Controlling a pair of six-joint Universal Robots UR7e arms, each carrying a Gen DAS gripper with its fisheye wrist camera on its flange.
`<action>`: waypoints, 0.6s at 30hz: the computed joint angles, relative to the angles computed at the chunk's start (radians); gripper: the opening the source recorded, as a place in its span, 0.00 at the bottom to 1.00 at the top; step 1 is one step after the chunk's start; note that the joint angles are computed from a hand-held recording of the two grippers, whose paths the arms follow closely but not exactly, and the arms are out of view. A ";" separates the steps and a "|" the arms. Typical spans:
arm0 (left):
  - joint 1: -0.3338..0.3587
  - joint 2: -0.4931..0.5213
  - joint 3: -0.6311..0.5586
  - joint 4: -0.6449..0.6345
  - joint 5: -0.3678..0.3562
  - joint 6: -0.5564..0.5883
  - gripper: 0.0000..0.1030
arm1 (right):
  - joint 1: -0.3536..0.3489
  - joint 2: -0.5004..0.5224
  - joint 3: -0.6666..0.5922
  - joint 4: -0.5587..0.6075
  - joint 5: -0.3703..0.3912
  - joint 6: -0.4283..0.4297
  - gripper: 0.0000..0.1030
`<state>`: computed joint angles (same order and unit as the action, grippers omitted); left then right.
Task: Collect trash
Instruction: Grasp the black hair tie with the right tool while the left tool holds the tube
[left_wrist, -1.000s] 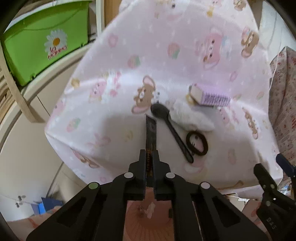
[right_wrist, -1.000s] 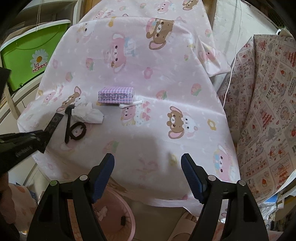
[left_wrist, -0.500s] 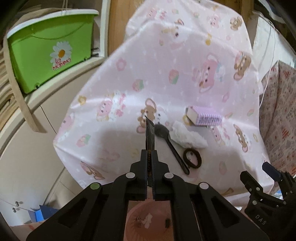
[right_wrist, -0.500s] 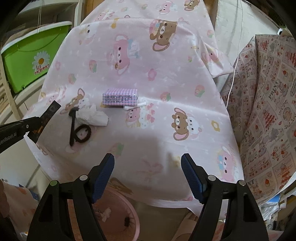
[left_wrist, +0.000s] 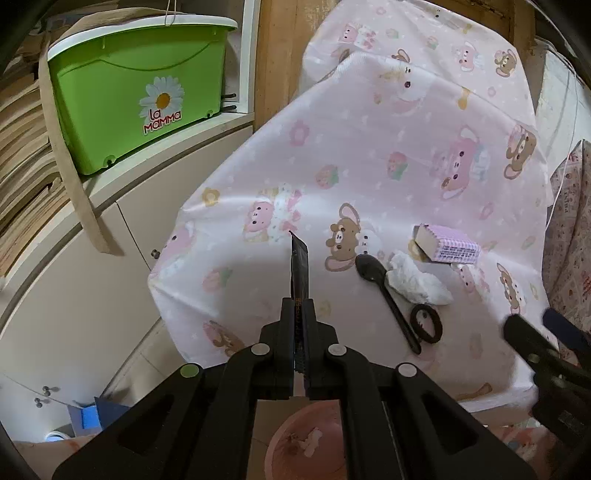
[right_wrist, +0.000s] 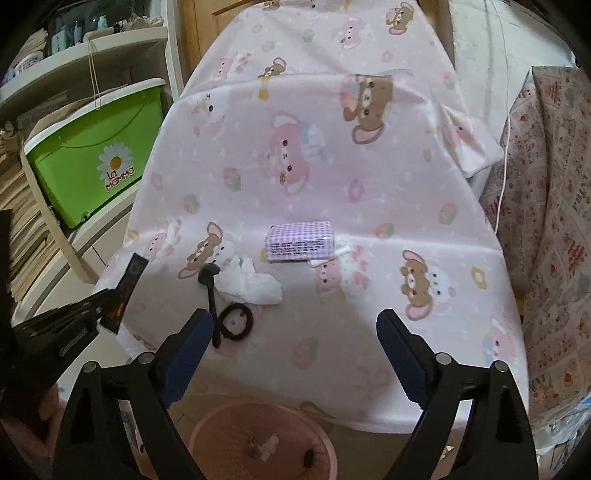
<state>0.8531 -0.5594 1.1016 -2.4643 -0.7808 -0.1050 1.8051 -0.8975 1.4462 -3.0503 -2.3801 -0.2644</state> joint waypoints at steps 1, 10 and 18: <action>0.000 -0.003 0.005 0.001 0.003 0.005 0.02 | -0.003 0.012 -0.015 0.027 0.003 0.011 0.89; 0.012 -0.027 0.024 0.025 0.018 0.017 0.02 | -0.009 0.104 -0.103 0.110 -0.026 0.018 0.82; 0.023 -0.038 0.038 0.040 0.026 0.022 0.02 | -0.017 0.131 -0.129 0.175 0.002 0.036 0.59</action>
